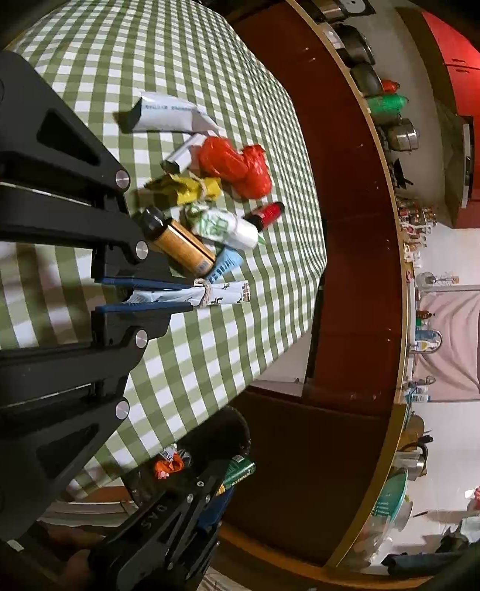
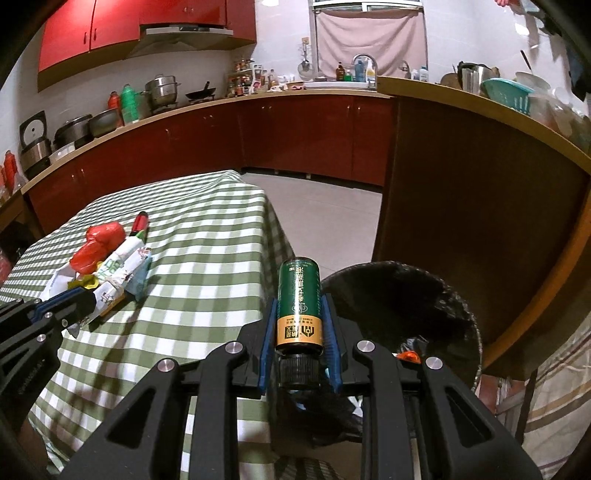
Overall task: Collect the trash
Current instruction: 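Carry the green can and paper wrapper over the black bin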
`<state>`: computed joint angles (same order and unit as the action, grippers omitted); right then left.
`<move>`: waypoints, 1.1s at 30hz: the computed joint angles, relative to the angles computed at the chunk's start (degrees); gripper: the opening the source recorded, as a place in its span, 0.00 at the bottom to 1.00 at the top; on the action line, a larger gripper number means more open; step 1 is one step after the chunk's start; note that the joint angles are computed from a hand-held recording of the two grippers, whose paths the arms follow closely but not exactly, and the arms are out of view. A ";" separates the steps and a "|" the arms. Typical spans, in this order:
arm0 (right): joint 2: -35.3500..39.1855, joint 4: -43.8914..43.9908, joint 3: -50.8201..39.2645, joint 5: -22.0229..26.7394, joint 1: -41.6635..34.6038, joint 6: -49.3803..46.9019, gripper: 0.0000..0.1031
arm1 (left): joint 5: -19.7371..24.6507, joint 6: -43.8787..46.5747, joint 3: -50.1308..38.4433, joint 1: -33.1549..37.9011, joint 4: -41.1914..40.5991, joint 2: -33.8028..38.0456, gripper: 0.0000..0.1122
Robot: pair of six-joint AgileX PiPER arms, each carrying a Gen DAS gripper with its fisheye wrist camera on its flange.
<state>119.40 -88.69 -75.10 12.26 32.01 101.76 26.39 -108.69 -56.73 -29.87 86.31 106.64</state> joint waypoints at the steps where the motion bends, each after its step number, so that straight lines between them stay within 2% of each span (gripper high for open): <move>1: 0.05 -0.21 0.02 0.03 -0.26 0.26 0.24 | 0.01 0.14 -0.59 -0.13 -0.06 0.45 0.06; 11: -0.47 -3.26 1.15 1.42 -3.96 2.97 0.24 | -0.87 4.22 -9.14 -2.79 -2.20 5.90 0.06; 33: 1.53 -4.10 0.20 -0.08 -10.79 1.52 0.24 | 1.59 26.79 -31.79 -7.16 -21.58 20.32 0.06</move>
